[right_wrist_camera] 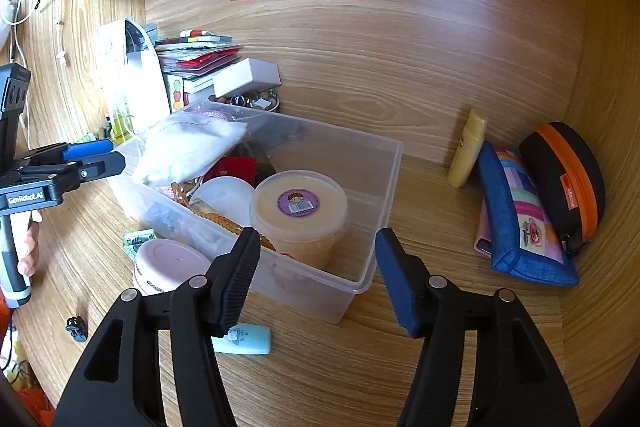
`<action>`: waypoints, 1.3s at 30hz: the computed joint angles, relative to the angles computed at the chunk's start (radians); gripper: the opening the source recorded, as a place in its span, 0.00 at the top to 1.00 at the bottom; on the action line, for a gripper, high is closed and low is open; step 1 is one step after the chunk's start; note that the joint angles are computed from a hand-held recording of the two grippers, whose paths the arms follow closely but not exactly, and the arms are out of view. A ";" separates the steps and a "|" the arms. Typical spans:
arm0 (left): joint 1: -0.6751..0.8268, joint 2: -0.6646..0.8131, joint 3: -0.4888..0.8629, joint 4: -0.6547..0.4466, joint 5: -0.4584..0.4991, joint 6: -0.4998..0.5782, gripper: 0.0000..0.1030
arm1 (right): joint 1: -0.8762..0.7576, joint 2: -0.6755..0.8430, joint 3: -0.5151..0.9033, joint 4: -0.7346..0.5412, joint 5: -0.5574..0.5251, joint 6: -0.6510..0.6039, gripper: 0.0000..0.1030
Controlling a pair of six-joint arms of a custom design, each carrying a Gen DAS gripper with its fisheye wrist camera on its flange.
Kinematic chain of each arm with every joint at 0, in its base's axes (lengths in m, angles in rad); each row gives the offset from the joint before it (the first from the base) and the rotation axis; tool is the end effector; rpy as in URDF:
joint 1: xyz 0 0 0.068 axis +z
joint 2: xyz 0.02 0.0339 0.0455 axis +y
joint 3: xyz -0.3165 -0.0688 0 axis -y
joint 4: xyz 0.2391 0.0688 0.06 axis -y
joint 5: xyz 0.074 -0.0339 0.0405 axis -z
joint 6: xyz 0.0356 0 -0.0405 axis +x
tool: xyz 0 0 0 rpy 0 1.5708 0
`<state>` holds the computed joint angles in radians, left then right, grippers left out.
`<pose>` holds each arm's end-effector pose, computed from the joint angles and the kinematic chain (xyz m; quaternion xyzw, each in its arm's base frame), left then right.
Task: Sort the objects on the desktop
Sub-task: 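Carry the blue card and gourd charm into the clear box and open both tools, then move the left tool to the black hair clip while the right tool reaches the light blue tube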
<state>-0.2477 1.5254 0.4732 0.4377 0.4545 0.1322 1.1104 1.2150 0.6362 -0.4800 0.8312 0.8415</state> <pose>0.2510 -0.0796 0.1906 0.2651 0.8299 -0.2256 0.4360 0.1083 0.1592 0.2442 -0.0173 0.8908 -0.0270 0.4533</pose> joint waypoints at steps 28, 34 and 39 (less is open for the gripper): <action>0.025 -0.236 -0.144 -0.080 -0.086 0.073 0.04 | 0.282 0.092 0.110 -0.272 0.091 0.373 0.18; 0.005 -0.290 -0.208 -0.137 -0.084 0.143 0.04 | 0.271 0.134 0.071 -0.206 0.008 0.389 0.18; 0.048 -0.317 -0.214 -0.287 0.045 0.202 0.04 | 0.227 0.130 0.007 -0.095 -0.083 0.379 0.18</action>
